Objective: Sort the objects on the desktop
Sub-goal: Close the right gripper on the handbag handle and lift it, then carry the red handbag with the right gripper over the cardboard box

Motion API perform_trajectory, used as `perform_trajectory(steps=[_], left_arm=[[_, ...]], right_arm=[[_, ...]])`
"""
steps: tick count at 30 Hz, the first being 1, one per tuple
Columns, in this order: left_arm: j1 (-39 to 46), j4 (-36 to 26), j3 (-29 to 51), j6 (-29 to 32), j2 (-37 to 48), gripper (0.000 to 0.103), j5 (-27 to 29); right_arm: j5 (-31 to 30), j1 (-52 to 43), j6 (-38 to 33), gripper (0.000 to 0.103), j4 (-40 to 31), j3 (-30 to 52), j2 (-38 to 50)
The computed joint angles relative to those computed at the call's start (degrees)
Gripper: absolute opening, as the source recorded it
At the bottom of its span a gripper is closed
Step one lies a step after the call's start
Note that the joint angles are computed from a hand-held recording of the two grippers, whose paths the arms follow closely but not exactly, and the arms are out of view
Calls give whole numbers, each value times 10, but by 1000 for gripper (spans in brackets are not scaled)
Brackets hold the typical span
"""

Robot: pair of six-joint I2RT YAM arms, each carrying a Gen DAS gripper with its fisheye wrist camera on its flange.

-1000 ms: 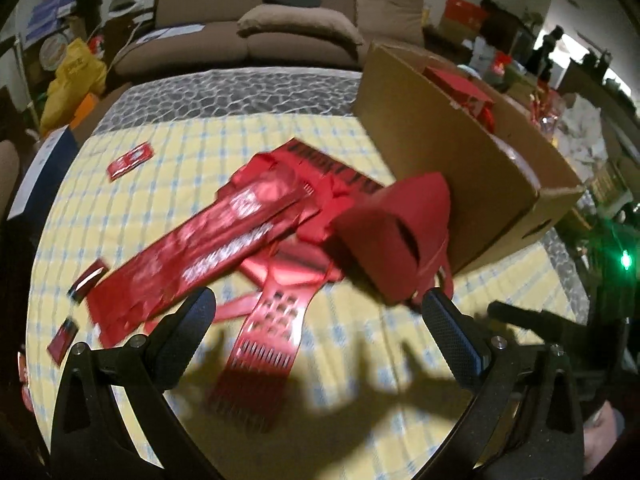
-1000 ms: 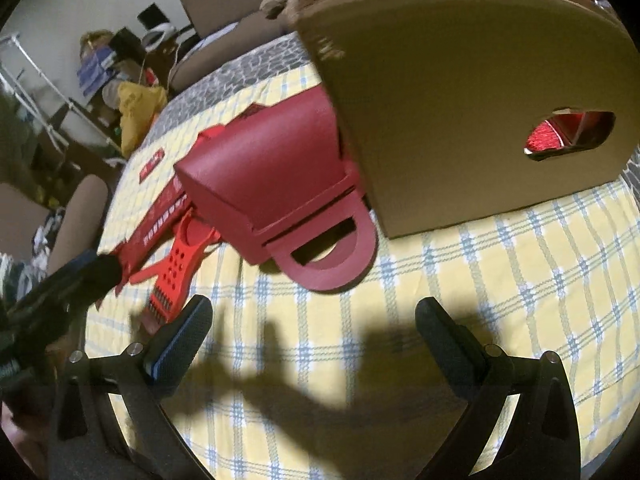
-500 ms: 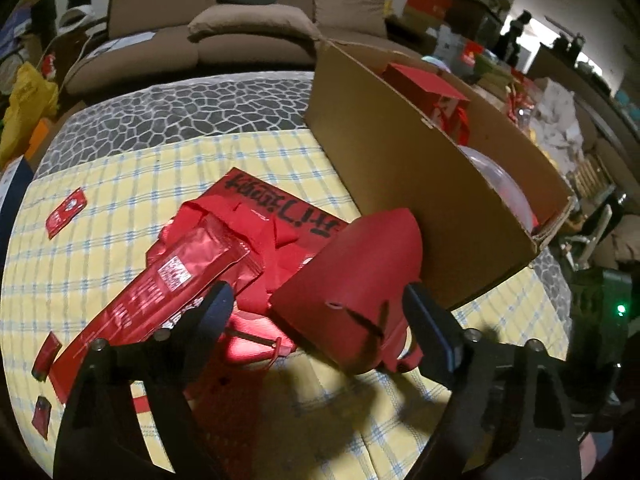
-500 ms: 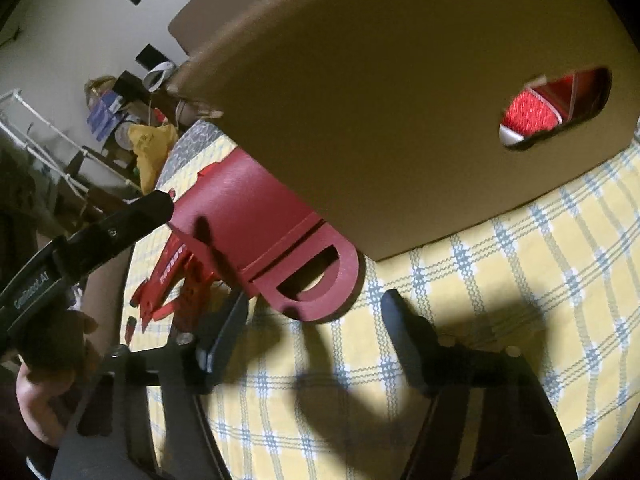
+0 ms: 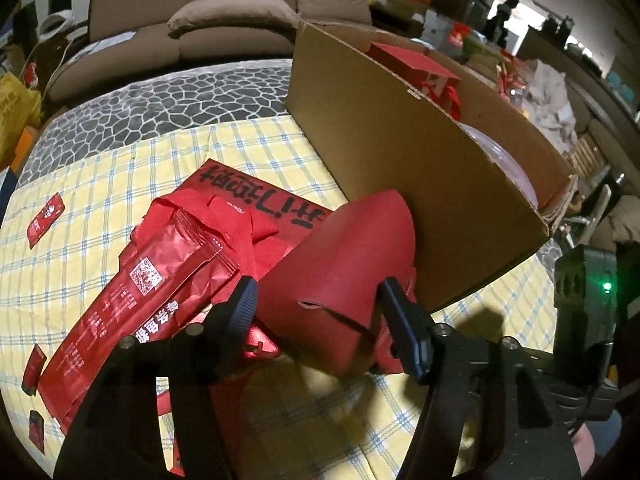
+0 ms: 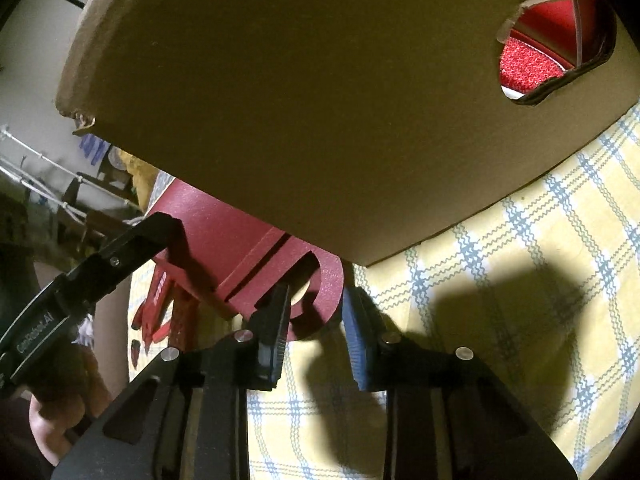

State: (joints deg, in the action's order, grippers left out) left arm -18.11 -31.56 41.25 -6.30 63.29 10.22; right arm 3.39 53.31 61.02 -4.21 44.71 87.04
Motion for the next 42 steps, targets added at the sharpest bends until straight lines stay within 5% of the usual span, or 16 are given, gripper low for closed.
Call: perform_trajectory(steps=[14,24,33,42], left_arm=[[36,-88,-4,28,-104,53,42],[139,-185,29,56,-167,49,140],[133,-243,79,38,-202,49,146],[94,-279,199,-4,-170,49,138]], right_arm=[[70,62,-64,24,-84,70,-8],[97,92,-103,20,-126,98,-47],[102,95,-108,20,-164,102,-112],[96,60,-165,19,-254,195,-154]])
